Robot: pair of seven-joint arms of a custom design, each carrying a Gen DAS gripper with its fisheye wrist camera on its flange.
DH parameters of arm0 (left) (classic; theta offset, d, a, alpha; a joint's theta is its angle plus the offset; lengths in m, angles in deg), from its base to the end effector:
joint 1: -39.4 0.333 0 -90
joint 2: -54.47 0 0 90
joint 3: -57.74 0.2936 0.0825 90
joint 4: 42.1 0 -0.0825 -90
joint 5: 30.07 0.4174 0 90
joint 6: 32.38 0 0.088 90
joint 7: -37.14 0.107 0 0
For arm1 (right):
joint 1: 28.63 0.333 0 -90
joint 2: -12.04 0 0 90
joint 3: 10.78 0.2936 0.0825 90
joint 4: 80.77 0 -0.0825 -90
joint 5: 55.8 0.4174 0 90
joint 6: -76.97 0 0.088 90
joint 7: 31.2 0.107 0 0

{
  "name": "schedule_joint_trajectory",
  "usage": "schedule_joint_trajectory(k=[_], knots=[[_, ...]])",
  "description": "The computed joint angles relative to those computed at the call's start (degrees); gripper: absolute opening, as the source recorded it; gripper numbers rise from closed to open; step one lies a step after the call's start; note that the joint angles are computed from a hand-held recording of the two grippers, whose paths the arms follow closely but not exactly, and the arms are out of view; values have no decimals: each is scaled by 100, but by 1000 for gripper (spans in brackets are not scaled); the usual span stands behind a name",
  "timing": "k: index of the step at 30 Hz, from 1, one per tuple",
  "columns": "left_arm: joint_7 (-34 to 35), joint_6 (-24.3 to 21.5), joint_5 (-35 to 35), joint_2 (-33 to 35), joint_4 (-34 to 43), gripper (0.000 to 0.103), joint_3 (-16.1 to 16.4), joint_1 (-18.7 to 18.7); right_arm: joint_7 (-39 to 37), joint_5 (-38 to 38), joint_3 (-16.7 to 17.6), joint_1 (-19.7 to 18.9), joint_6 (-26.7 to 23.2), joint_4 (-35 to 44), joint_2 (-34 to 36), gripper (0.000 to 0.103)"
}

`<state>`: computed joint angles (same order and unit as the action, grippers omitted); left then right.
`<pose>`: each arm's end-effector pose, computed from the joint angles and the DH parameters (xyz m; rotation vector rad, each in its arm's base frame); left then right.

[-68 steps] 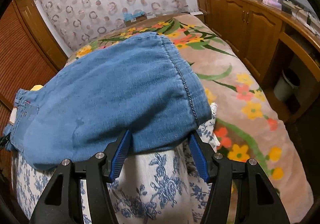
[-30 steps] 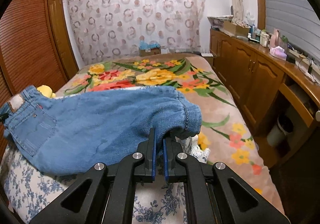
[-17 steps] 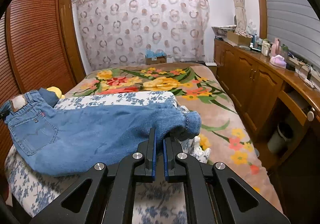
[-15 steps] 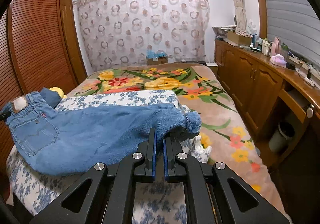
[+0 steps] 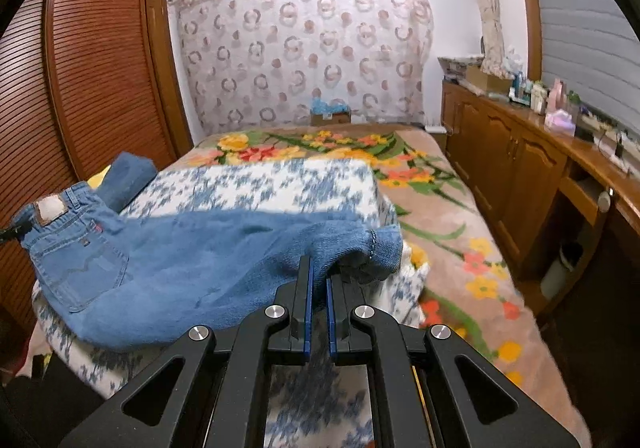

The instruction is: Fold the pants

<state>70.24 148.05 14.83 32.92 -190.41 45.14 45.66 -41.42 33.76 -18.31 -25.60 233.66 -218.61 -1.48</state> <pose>0.4674 -0.1159 0.4301 -1.7448 1.6251 -0.9069 0.5086 -0.0786 0.3935 -1.7520 1.2756 -0.6116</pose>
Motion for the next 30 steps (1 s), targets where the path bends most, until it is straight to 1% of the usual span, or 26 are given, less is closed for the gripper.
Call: schedule_joint_trajectory(k=[2, 4, 6, 7, 8, 9, 10, 11, 12, 13, 14, 15, 17, 18, 19, 21, 24, 25, 26, 27, 28, 29, 30], knots=[[29, -139, -1, 50, -21, 17, -29, -47, 139, -75, 9, -14, 47, 26, 135, 5], [-40, -312, 62, 115, 30, 18, -117, -7, 355, -196, 7, -50, 22, 101, 306, 5], [-36, -428, 48, 148, 51, 23, -43, -101, 601, -337, 28, -88, 8, 170, 440, 5], [42, -435, -5, 153, 34, 29, 53, -214, 658, -385, 42, -103, 18, 205, 491, 5], [84, -481, -6, 163, 53, 38, 73, -257, 703, -420, 57, -113, 25, 245, 541, 5], [-35, -472, 119, 122, 30, 43, -29, -151, 740, -430, 84, -112, 55, 213, 518, 5], [-188, -436, 263, 98, 30, 52, -143, -28, 799, -464, 89, -121, 61, 235, 541, 5], [-247, -384, 329, 100, 35, 57, -154, -1, 866, -490, 103, -122, 70, 225, 528, 5], [-217, -363, 303, 115, 43, 61, -90, -72, 946, -519, 123, -111, 84, 210, 511, 6], [-204, -354, 295, 132, 62, 70, -66, -112, 1024, -576, 125, -113, 72, 228, 524, 8], [-227, -326, 330, 141, 77, 78, -82, -102, 1048, -587, 128, -107, 70, 239, 528, 9], [-258, -250, 390, 169, 103, 78, -114, -73, 1104, -629, 142, -98, 89, 248, 520, 9], [-79, -210, 261, 268, 163, 79, 32, -290, 1085, -593, 137, -88, 117, 158, 438, 13], [-42, -206, 232, 328, 215, 79, 30, -333, 1043, -538, 126, -80, 126, 102, 398, 17], [-40, -214, 222, 376, 266, 79, -1, -350, 1053, -523, 121, -75, 159, 84, 389, 23], [-100, -179, 266, 508, 385, 79, -95, -339, 1116, -502, 127, -56, 232, 87, 385, 31], [-301, -103, 458, 727, 581, 79, -267, -262, 994, -324, 72, -58, 146, 25, 280, 39], [-284, -61, 469, 839, 654, 79, -245, -321, 868, -203, 64, -48, 156, -41, 235, 41], [-189, -30, 398, 909, 684, 79, -148, -447, 837, -172, 60, -44, 134, -63, 197, 41], [97, 11, 148, 1024, 722, 79, 69, -721, 817, -153, 51, -43, 107, -80, 172, 42], [308, -10, -48, 1127, 779, 79, 186, -902, 806, -124, 54, -35, 111, -86, 164, 42], [393, -103, -136, 1196, 846, 86, 197, -962, 790, -97, 60, -27, 131, -91, 159, 42], [510, -191, -259, 1279, 917, 89, 224, -1045, 791, -97, 70, -20, 158, -94, 158, 42]])
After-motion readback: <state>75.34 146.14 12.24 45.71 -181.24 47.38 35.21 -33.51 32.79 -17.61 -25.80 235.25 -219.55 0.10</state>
